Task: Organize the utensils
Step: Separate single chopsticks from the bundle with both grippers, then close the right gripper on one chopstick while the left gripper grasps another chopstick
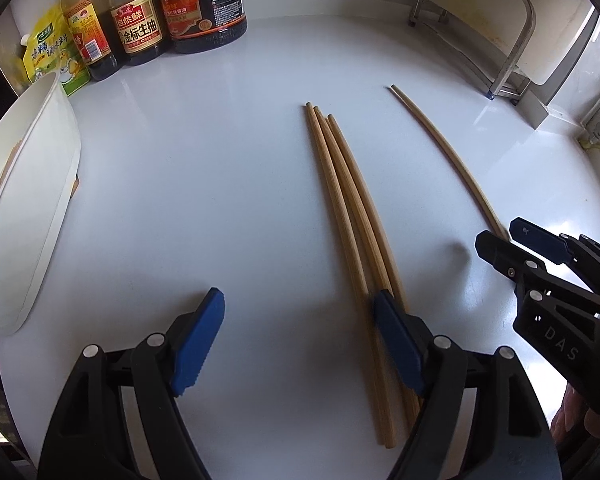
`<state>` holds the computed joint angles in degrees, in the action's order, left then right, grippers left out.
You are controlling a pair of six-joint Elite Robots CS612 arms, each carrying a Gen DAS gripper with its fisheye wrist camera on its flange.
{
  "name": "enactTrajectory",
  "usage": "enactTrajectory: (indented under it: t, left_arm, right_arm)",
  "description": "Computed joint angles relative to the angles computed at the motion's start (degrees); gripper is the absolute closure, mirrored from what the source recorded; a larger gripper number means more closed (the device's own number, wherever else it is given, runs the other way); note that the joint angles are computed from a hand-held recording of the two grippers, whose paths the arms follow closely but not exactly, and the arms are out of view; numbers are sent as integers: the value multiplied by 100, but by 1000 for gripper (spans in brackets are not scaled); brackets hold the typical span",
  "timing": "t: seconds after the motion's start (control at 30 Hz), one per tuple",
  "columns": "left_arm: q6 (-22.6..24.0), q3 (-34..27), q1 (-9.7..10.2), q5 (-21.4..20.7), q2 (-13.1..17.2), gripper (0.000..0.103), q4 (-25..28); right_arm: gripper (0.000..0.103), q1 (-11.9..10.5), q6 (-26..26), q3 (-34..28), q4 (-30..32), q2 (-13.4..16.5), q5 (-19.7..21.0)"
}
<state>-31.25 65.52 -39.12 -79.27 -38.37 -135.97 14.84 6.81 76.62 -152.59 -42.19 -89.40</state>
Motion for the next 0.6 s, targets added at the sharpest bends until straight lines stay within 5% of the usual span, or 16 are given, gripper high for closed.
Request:
enactTrajectory:
  t: [0.3, 0.47, 0.5, 0.6]
  left_arm:
    - [-103, -115, -1, 133, 50, 35, 115]
    - [96, -158, -25, 84, 67, 66, 29]
    - [156, -162, -30, 52, 69, 78, 7]
    - [242, -170, -35, -70, 67, 95, -4]
  right_arm:
    - [62, 29, -123, -49, -119, 70, -285]
    - [90, 56, -458, -157, -79, 123, -246]
    - [96, 63, -513, -182, -39, 129, -221]
    - [96, 88, -556, -271, 65, 162, -179]
